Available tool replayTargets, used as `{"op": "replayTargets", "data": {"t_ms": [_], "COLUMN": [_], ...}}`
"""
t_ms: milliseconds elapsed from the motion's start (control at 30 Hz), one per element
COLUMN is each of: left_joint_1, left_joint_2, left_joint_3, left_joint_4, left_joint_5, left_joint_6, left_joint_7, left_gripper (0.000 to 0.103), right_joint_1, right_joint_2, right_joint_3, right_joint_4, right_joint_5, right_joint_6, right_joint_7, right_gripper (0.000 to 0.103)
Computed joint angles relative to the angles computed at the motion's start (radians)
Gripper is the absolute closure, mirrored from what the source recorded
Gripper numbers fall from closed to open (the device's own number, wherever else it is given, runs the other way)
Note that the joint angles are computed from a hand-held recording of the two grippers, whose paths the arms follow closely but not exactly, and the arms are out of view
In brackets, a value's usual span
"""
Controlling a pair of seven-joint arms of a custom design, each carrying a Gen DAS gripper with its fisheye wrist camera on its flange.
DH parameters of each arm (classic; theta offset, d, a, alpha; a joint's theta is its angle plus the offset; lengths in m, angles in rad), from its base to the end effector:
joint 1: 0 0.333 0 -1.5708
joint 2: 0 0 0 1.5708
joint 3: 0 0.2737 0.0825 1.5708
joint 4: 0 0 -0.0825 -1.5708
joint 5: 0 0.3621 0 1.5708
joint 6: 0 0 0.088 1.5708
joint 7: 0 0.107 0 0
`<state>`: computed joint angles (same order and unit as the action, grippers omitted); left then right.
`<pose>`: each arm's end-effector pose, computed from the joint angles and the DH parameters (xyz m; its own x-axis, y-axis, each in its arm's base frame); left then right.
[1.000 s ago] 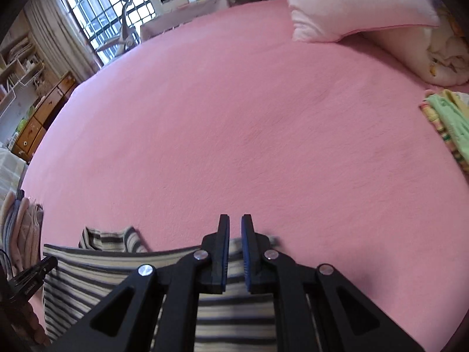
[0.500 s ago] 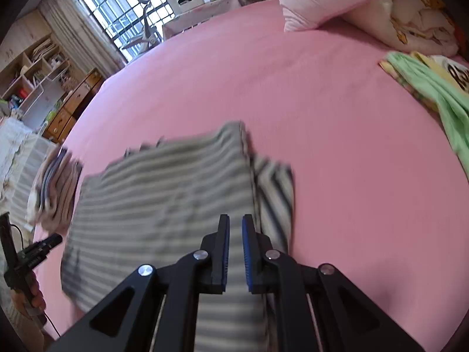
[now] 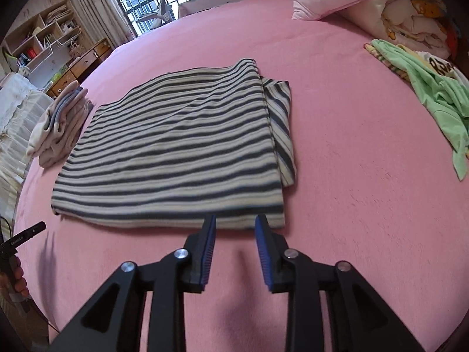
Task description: Fold small clothes
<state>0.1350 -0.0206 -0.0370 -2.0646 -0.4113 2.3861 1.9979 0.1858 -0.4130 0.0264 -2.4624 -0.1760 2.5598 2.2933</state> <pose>0.5536 0.0506 0.4462 -0.1185 -0.9712 0.2066 -0.9146 0.0257 -0.4035 0.4433 0.0986 0.4726 -0.3268 -0.9258 -0.1900 -0.7998 0.3780 -0.4663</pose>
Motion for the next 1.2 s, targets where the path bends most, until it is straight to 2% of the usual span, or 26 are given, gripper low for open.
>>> {"op": "replayTargets", "data": {"t_ms": [167, 333, 567, 633, 700, 800, 1067, 1200], "left_joint_1": [-0.006, -0.036, -0.052, -0.048, -0.046, -0.051, -0.052, -0.046], "left_joint_2": [0.000, 0.016, 0.110, 0.129, 0.143, 0.145, 0.130, 0.131], "left_joint_3": [-0.002, -0.024, -0.045, -0.053, -0.059, -0.070, -0.067, -0.054], "left_joint_4": [-0.022, -0.035, 0.047, 0.074, 0.098, 0.093, 0.081, 0.089], "left_joint_5": [-0.107, -0.126, -0.136, -0.151, -0.156, -0.151, -0.065, -0.008], "left_joint_6": [-0.001, 0.073, 0.102, 0.086, 0.070, 0.106, 0.160, 0.147], "left_joint_7": [0.067, 0.169, 0.280, 0.326, 0.363, 0.441, 0.693, 0.739], "left_gripper": [0.067, 0.067, 0.068, 0.076, 0.087, 0.097, 0.102, 0.103], "right_joint_1": [0.000, -0.003, -0.009, -0.012, -0.014, -0.020, -0.037, -0.038], "right_joint_2": [-0.011, -0.027, -0.027, -0.023, -0.013, 0.010, 0.059, 0.071], "right_joint_3": [0.005, 0.008, 0.005, 0.001, -0.005, -0.009, -0.005, -0.003], "right_joint_4": [-0.006, -0.022, -0.032, -0.033, -0.029, -0.016, 0.032, 0.042], "right_joint_5": [0.002, -0.010, -0.021, -0.023, -0.020, -0.025, -0.052, -0.065], "right_joint_6": [-0.016, -0.030, -0.063, -0.061, -0.055, -0.045, -0.044, -0.048], "right_joint_7": [0.008, 0.022, 0.024, 0.021, 0.014, 0.002, -0.026, -0.029], "right_gripper": [0.072, 0.069, 0.069, 0.069, 0.069, 0.069, 0.069, 0.069]}}
